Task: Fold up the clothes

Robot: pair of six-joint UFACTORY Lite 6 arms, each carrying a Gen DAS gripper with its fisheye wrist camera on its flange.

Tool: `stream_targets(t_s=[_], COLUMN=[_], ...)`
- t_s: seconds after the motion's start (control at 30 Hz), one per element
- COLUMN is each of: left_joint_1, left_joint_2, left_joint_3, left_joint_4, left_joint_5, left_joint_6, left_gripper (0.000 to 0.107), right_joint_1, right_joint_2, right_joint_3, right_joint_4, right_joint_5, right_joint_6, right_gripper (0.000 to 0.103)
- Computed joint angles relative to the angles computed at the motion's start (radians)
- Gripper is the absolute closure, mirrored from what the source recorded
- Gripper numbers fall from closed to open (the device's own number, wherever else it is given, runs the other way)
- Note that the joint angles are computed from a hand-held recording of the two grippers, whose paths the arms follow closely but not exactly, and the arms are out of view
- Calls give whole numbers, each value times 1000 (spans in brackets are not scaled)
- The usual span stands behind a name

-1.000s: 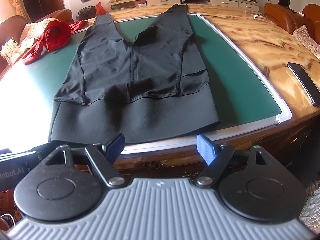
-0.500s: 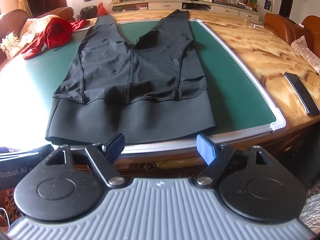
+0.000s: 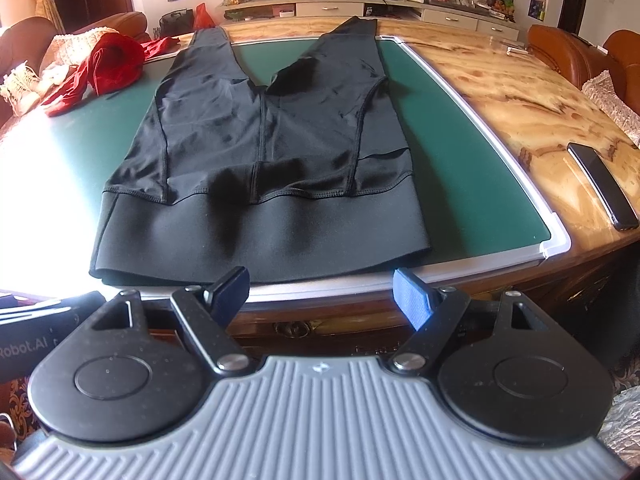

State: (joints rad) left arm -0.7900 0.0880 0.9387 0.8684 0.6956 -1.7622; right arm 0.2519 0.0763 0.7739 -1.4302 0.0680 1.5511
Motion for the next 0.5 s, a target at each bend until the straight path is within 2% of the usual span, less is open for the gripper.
stream_targets(t_s=[0.37,0.5], left_joint_1=[-14,-17], left_joint_2=[8,12], left_joint_3=[11,13], left_joint_4=[10,8], left_joint_5=[23,24], left_joint_6=[-8,-2], left_gripper=[4,4], right_joint_1=[-1,-6], right_joint_2=[-10,-10], right_joint_3=[-12,-11], right_joint_4=[-93,-71], right_joint_5=[-4,-12], right_joint_6=[79,51], right_gripper=[16,16])
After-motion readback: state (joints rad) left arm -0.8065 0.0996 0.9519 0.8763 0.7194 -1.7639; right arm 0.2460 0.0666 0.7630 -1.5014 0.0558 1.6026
